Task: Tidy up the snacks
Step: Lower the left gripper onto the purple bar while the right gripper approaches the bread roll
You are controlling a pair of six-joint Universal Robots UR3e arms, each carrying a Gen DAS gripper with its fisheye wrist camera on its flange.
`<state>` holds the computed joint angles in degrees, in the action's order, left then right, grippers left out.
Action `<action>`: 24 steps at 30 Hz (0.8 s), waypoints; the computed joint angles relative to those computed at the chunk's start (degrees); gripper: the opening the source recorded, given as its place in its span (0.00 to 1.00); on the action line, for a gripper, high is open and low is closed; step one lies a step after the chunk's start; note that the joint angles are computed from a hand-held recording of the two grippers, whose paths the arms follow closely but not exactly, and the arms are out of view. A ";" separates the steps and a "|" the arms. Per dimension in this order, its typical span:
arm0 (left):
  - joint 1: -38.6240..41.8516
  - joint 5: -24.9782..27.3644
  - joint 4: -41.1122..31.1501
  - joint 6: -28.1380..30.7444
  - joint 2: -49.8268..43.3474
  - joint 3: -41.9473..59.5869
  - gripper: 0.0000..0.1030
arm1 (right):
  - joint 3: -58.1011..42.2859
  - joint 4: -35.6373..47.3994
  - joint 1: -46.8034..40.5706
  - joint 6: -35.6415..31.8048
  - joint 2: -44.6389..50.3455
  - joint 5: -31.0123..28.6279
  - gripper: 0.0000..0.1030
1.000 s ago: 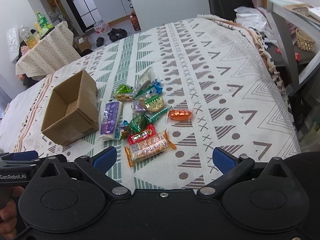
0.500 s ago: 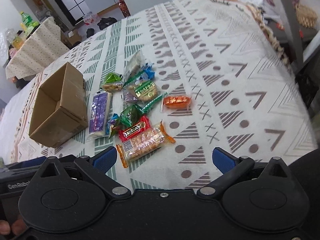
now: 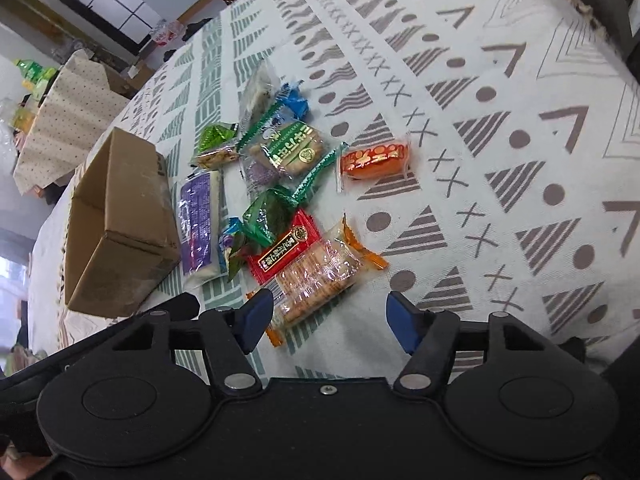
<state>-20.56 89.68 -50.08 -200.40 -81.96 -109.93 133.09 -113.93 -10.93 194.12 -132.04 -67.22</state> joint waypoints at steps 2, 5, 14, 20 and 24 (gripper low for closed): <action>0.40 0.14 1.13 0.44 -1.27 0.10 0.60 | 0.17 -3.20 1.33 1.88 3.19 -0.56 0.61; 0.64 0.53 2.81 1.22 -2.91 0.05 0.60 | 0.29 -7.91 3.36 4.98 8.03 -1.40 0.61; 1.34 1.50 6.03 2.56 -7.41 0.70 0.60 | 0.22 -16.73 6.56 10.37 17.82 -3.23 0.61; 0.71 2.26 7.62 2.55 -10.34 1.75 0.59 | 0.91 -20.11 6.85 10.88 20.28 -3.50 0.43; 0.35 3.16 6.97 1.79 -11.48 2.53 0.40 | 1.71 -21.92 6.59 10.88 19.51 -4.12 0.35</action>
<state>-20.21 92.84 -43.11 -198.61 -93.44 -107.40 134.80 -135.85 -4.34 205.00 -112.53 -71.34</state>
